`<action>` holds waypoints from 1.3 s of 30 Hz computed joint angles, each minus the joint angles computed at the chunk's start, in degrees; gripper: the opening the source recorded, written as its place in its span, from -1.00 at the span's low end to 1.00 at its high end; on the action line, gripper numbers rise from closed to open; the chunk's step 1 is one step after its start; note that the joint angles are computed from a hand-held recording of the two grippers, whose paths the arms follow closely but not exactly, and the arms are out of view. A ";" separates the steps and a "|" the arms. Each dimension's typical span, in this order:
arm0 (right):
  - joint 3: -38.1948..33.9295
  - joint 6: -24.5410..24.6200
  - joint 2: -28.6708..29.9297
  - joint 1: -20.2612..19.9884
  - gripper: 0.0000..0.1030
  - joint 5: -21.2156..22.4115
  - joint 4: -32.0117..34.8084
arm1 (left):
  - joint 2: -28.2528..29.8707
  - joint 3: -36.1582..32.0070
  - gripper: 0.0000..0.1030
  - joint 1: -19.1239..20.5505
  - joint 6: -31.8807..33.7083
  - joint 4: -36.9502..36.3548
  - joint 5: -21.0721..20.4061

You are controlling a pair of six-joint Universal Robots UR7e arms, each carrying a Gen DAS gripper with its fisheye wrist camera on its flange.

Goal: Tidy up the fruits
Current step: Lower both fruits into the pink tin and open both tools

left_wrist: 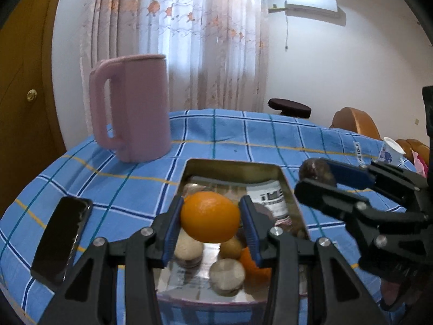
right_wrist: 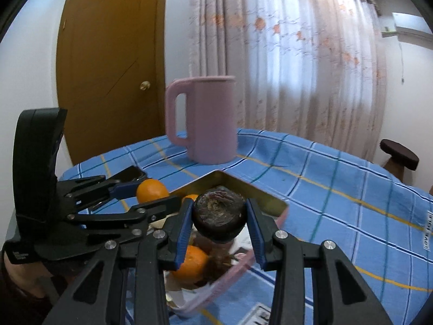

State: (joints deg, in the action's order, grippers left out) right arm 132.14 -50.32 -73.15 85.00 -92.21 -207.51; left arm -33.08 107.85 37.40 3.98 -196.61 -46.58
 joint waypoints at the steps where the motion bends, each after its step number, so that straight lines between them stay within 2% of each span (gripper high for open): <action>1: -0.24 -0.21 0.54 0.30 -0.20 -0.53 0.17 | -0.13 0.15 -0.14 0.27 -0.32 -0.08 0.05; 9: -2.35 -0.77 3.51 1.01 -0.20 -3.75 2.99 | -1.06 1.52 -0.14 1.43 -1.30 1.14 -0.46; 18: -3.47 -0.75 3.87 0.63 -0.20 -4.04 6.66 | -1.36 1.54 -0.12 1.99 -2.52 3.43 -0.63; 21: -3.34 -0.70 3.92 0.54 -0.11 -4.10 6.07 | -1.64 1.68 -0.09 2.01 -2.84 3.71 -0.81; 27: -2.41 -0.34 2.30 -0.30 0.12 -1.85 6.61 | -2.14 2.43 0.41 1.67 -3.08 2.16 0.03; 32: -0.16 -0.93 0.48 -0.19 0.28 -1.85 3.35 | -2.62 3.72 0.89 0.39 -1.78 -0.93 1.67; 34: 0.74 -1.13 -0.24 -0.11 0.33 -2.88 1.83 | -2.89 4.42 0.96 -0.10 -1.13 -2.81 1.37; 39: 3.42 1.64 -3.78 -1.56 0.35 -2.74 -1.38 | -3.10 5.17 0.97 -1.36 -0.73 -4.11 1.09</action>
State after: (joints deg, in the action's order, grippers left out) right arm 135.55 -48.68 -76.93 83.44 -94.95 -208.89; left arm -36.17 113.02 36.03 3.25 -200.72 -45.48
